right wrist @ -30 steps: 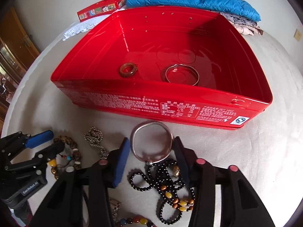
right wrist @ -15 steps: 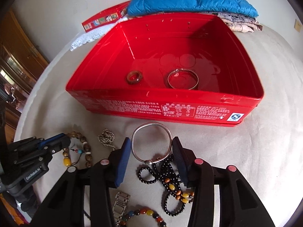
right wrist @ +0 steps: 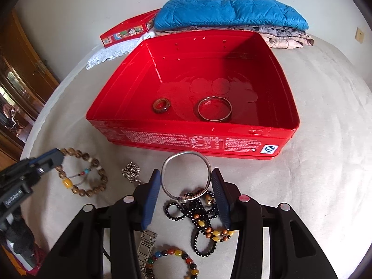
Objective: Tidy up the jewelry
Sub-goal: 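Grasp the silver key ring with the right tool while the left grasps the wooden bead bracelet, then carry both items over the red tin and release them inside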
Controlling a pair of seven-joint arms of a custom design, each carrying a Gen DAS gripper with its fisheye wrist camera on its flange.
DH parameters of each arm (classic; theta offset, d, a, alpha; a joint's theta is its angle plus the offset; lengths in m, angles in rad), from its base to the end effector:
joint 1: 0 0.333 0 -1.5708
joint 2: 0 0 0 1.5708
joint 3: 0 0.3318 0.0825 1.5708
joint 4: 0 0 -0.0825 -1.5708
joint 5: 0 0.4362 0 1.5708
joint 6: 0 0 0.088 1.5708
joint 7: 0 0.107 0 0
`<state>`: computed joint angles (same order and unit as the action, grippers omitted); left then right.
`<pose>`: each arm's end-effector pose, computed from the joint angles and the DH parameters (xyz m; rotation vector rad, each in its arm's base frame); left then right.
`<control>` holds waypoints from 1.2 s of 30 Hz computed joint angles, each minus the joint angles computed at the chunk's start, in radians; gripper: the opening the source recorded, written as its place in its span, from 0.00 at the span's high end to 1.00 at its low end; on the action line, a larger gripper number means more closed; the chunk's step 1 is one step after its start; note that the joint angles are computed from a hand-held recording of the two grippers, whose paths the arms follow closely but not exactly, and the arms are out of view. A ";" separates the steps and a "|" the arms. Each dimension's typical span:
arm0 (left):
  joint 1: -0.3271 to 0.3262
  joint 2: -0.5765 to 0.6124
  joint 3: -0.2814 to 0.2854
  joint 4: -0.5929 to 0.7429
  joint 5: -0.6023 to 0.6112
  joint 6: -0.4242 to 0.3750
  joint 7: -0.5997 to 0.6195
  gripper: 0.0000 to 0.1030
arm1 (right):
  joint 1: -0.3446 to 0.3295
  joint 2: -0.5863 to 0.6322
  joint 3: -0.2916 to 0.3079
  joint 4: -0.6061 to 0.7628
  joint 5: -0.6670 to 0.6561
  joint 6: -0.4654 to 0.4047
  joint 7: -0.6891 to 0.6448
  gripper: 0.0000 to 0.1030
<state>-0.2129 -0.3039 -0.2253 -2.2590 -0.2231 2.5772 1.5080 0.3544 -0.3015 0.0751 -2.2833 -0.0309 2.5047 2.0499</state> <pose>0.4960 -0.2380 0.5470 -1.7310 2.1966 -0.8446 0.4925 0.2285 0.5264 -1.8473 1.8980 -0.2903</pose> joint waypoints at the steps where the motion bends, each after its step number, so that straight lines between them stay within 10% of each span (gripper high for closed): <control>1: 0.003 -0.002 -0.004 0.003 0.008 -0.002 -0.006 0.90 | 0.000 -0.001 -0.001 0.001 0.001 -0.003 0.000 0.56; 20: -0.006 0.025 -0.044 0.138 0.134 0.034 -0.092 0.90 | -0.036 -0.071 -0.003 0.050 -0.082 0.027 0.033 0.56; 36: -0.069 0.399 -0.029 0.473 0.203 -0.007 -0.161 0.90 | -0.085 0.159 -0.029 0.214 -0.048 0.015 -0.014 0.56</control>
<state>-0.2818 0.0951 -0.2545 -1.7865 -0.0206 2.5704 1.3468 0.2698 -0.1421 0.0458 -2.0690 -0.0791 2.5194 2.0356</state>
